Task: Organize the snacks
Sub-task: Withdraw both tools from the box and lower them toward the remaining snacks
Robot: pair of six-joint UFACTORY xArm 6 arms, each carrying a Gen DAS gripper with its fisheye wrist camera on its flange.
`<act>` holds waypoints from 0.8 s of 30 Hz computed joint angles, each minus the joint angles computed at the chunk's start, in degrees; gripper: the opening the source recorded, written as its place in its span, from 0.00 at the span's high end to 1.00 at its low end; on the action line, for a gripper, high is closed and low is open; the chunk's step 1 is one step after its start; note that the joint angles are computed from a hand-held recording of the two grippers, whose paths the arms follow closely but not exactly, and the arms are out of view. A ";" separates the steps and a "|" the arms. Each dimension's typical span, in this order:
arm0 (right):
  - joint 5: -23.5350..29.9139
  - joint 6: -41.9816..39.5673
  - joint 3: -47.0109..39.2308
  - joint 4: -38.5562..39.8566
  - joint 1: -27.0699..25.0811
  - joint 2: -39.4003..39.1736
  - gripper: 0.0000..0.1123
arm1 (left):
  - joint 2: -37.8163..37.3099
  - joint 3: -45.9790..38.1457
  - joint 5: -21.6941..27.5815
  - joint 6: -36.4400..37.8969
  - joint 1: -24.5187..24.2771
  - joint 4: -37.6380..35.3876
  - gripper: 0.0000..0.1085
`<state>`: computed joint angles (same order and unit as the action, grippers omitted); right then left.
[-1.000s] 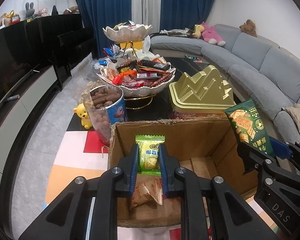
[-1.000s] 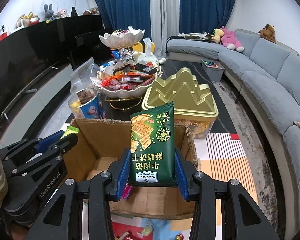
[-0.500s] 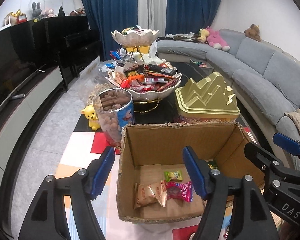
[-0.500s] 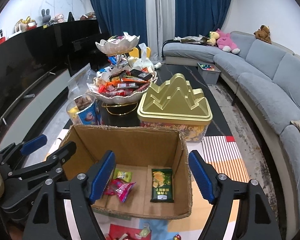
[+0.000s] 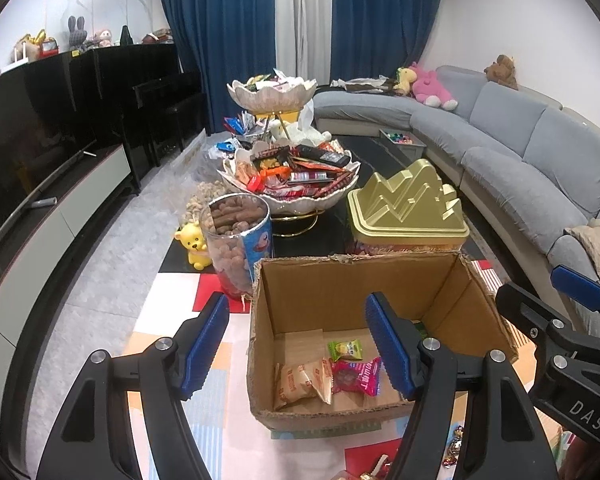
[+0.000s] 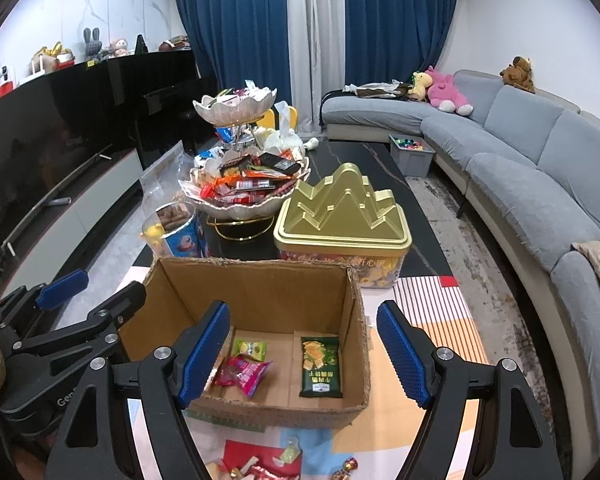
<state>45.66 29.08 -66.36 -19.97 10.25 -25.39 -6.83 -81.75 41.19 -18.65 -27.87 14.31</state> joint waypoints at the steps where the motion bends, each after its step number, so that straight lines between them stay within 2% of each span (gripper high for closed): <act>1: 0.15 0.10 0.06 -0.16 0.07 -0.29 0.32 | -0.44 0.18 0.04 -0.10 -0.08 0.20 0.36; 24: 5.26 2.60 4.78 -4.21 2.36 -11.02 0.32 | -10.20 6.60 1.59 -2.71 -4.03 3.70 0.35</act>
<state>50.92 31.68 -61.58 -24.18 12.61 -36.41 -17.03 -75.14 42.78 -21.35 -31.90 18.01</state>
